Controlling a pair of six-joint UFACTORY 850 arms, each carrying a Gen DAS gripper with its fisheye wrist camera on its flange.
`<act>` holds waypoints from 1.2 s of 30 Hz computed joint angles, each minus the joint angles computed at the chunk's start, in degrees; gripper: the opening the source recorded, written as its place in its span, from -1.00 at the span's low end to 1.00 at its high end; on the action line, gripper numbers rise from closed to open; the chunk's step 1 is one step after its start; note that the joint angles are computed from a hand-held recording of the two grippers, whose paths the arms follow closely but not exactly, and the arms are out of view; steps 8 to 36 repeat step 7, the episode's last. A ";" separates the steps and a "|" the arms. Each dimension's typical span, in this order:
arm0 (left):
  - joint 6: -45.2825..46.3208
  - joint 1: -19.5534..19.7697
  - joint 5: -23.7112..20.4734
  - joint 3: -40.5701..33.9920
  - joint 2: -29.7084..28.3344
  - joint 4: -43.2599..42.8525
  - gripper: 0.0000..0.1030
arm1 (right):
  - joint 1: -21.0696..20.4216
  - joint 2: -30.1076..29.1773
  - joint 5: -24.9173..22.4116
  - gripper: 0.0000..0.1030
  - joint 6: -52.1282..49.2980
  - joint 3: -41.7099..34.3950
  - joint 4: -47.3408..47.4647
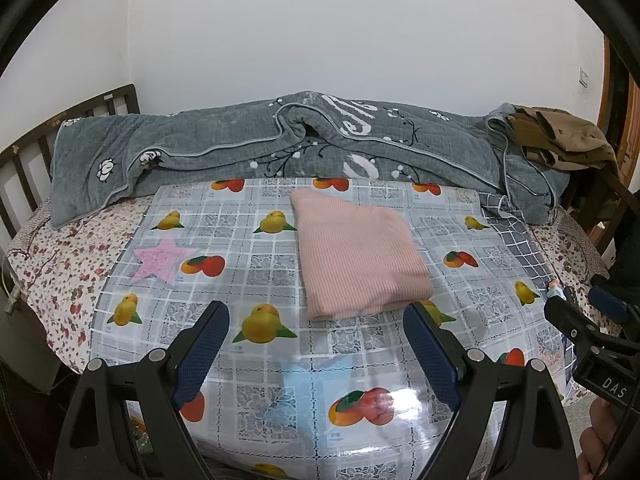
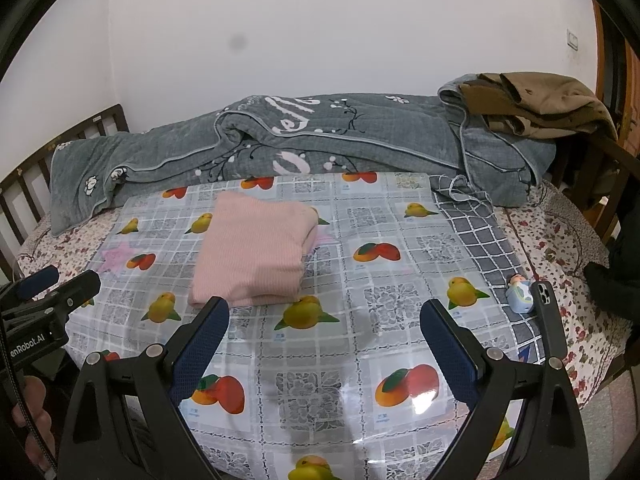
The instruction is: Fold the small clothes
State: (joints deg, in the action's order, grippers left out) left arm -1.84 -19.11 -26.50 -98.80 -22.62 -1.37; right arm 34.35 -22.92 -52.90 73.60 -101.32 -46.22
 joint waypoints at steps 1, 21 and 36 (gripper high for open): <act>-0.18 -0.01 -0.01 0.00 0.01 0.20 0.72 | -0.02 -0.05 -0.09 0.84 0.00 -0.06 0.03; -0.58 0.02 -0.07 -0.26 -0.18 0.68 0.72 | 0.08 -0.20 0.38 0.84 -0.03 -0.18 0.06; -0.58 0.02 -0.07 -0.26 -0.18 0.68 0.72 | 0.08 -0.20 0.38 0.84 -0.03 -0.18 0.06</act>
